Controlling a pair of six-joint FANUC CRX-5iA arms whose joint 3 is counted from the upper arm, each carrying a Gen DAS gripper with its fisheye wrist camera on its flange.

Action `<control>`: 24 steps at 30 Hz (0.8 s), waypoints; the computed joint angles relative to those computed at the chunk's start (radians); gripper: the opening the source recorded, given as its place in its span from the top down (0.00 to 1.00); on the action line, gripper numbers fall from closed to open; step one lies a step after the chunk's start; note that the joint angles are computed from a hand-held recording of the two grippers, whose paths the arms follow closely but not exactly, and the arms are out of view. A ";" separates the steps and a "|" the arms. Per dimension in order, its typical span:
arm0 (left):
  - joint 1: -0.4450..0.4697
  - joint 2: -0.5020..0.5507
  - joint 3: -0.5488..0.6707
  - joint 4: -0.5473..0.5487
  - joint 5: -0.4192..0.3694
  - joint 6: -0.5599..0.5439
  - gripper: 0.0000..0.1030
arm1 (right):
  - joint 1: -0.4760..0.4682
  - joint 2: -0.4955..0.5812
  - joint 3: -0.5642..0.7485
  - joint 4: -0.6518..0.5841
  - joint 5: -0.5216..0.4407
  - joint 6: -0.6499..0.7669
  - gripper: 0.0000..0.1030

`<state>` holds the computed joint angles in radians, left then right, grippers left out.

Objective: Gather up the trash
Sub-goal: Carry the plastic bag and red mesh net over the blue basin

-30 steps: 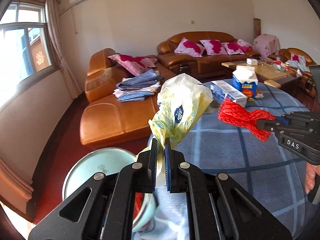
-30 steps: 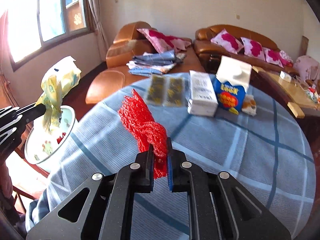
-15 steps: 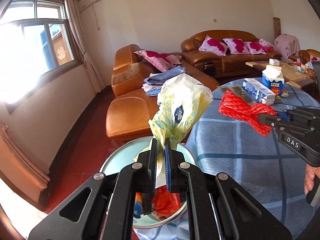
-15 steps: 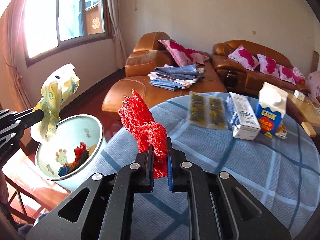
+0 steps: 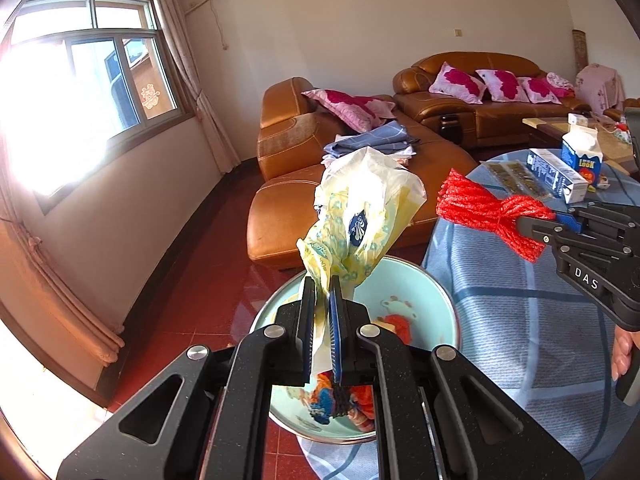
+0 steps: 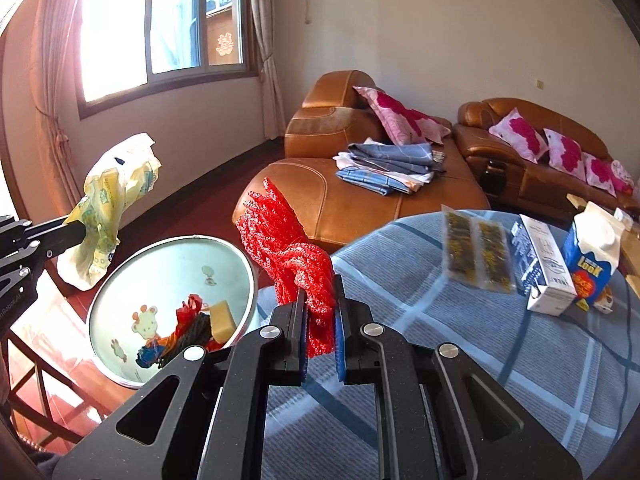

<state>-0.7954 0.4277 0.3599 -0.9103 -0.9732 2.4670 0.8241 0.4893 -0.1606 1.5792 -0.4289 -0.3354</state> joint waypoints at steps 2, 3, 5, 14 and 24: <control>0.003 -0.004 -0.004 -0.002 -0.005 0.003 0.94 | 0.001 0.008 0.008 0.009 0.002 0.002 0.90; 0.004 -0.005 -0.006 -0.005 -0.009 0.005 0.94 | 0.000 0.011 0.011 0.017 0.005 0.001 0.90; 0.005 -0.005 -0.006 -0.012 -0.024 0.008 0.94 | 0.000 0.022 0.023 0.032 0.009 0.000 0.90; 0.011 -0.005 -0.009 -0.017 -0.046 0.011 0.94 | 0.015 0.054 0.058 0.032 0.004 0.050 0.90; 0.006 0.002 -0.001 -0.030 -0.061 0.018 0.94 | 0.004 0.056 0.057 0.114 0.016 0.012 0.90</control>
<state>-0.7889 0.4301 0.3593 -0.9403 -1.0346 2.4851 0.8285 0.5451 -0.1039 1.6931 -0.4130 -0.3231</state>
